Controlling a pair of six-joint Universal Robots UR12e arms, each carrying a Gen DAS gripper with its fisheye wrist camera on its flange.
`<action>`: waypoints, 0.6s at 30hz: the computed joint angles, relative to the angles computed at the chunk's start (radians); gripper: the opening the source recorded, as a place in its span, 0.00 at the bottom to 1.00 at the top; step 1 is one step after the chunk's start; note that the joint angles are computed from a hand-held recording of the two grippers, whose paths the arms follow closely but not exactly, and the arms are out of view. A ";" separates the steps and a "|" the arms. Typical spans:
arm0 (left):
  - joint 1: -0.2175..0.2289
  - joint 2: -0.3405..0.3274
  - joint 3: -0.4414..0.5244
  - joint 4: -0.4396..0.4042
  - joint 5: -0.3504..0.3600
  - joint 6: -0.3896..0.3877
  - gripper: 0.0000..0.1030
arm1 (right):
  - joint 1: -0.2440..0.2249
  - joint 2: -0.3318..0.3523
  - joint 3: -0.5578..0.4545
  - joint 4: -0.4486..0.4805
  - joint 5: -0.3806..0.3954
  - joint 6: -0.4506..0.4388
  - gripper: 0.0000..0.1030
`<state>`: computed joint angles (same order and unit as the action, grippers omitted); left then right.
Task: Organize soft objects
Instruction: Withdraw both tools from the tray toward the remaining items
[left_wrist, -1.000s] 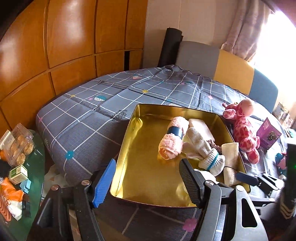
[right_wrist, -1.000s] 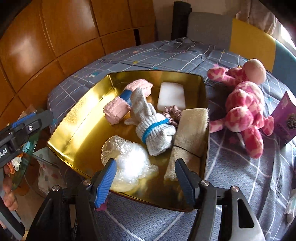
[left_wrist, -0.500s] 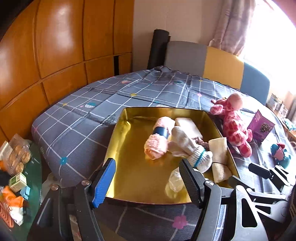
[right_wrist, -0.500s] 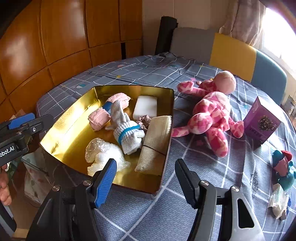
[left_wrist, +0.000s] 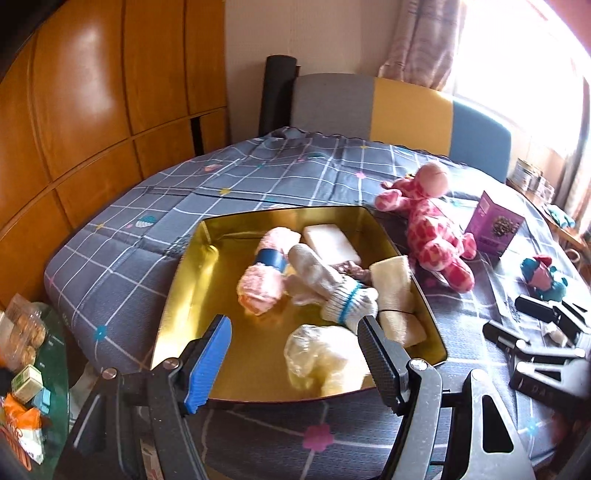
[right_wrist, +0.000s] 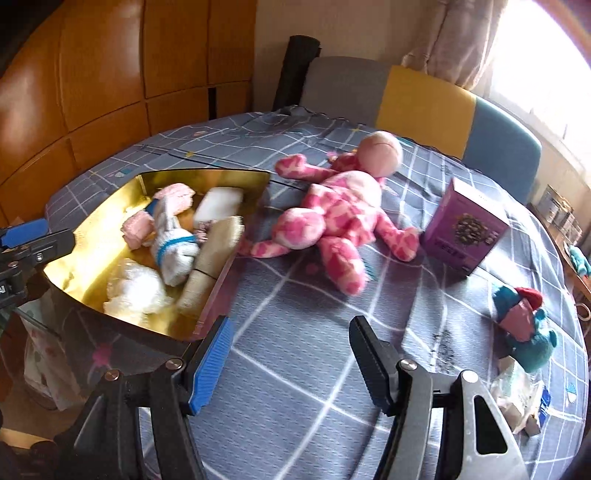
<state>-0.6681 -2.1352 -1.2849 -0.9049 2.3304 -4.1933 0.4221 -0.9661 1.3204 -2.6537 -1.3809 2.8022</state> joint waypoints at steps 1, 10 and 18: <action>0.000 -0.004 0.007 0.002 -0.004 0.009 0.70 | -0.004 0.000 0.000 -0.004 -0.011 -0.001 0.64; -0.001 -0.047 0.071 0.016 -0.041 0.097 0.70 | -0.051 0.005 -0.011 -0.026 -0.097 0.010 0.64; -0.002 -0.090 0.141 0.029 -0.065 0.192 0.70 | -0.108 0.029 -0.052 -0.045 -0.199 0.086 0.64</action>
<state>-0.6697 -2.2253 -1.1438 -0.8762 2.2657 -4.0018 0.3145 -0.9372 1.2688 -2.6984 -1.5797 2.8887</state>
